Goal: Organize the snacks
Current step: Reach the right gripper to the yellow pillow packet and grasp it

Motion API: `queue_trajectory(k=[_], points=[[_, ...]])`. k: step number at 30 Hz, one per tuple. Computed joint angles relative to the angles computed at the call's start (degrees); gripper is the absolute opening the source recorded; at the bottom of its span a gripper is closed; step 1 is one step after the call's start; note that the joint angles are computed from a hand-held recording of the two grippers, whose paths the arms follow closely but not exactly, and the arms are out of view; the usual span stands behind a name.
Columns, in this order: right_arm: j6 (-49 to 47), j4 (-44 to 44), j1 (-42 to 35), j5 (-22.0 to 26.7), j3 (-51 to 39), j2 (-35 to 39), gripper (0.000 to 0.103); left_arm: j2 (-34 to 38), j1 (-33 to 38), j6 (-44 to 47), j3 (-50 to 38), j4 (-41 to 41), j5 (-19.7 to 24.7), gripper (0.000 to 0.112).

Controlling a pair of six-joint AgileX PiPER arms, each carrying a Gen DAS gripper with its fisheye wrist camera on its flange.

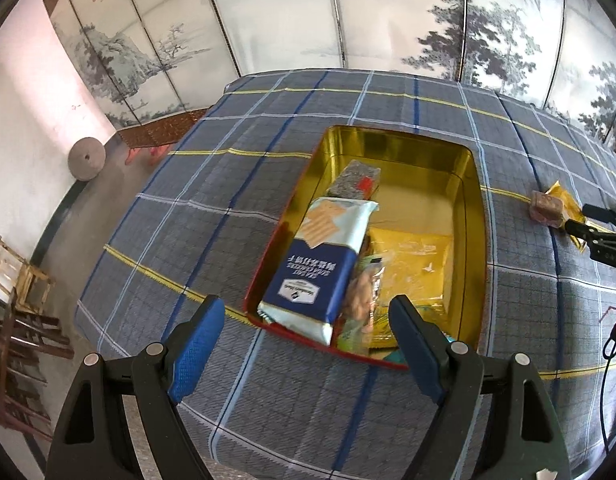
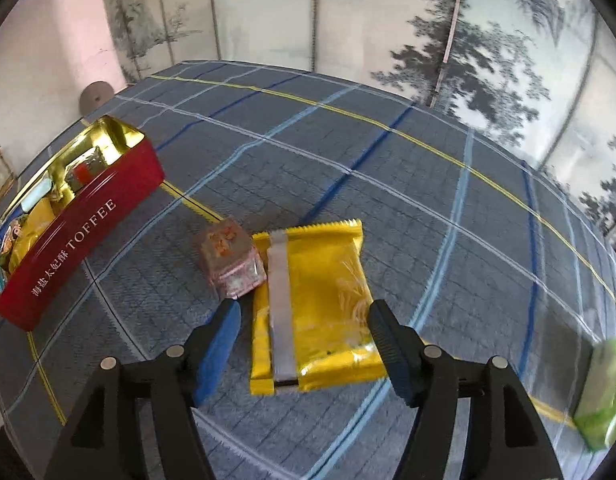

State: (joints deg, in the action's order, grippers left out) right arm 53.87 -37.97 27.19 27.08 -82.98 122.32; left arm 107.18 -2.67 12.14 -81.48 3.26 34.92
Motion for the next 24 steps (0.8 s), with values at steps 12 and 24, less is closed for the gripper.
queue_trajectory(k=[12, 24], points=[[-16.6, 6.0, -1.7, 0.4, -3.7, 2.1, 0.071, 0.8, -2.8, -2.1, -1.4, 2.0, 1.4, 0.082], [-29.3, 20.2, -5.8, -4.2, -4.0, 3.8, 0.071, 1.7, -4.5, -4.3, -1.9, 3.6, 2.1, 0.082]])
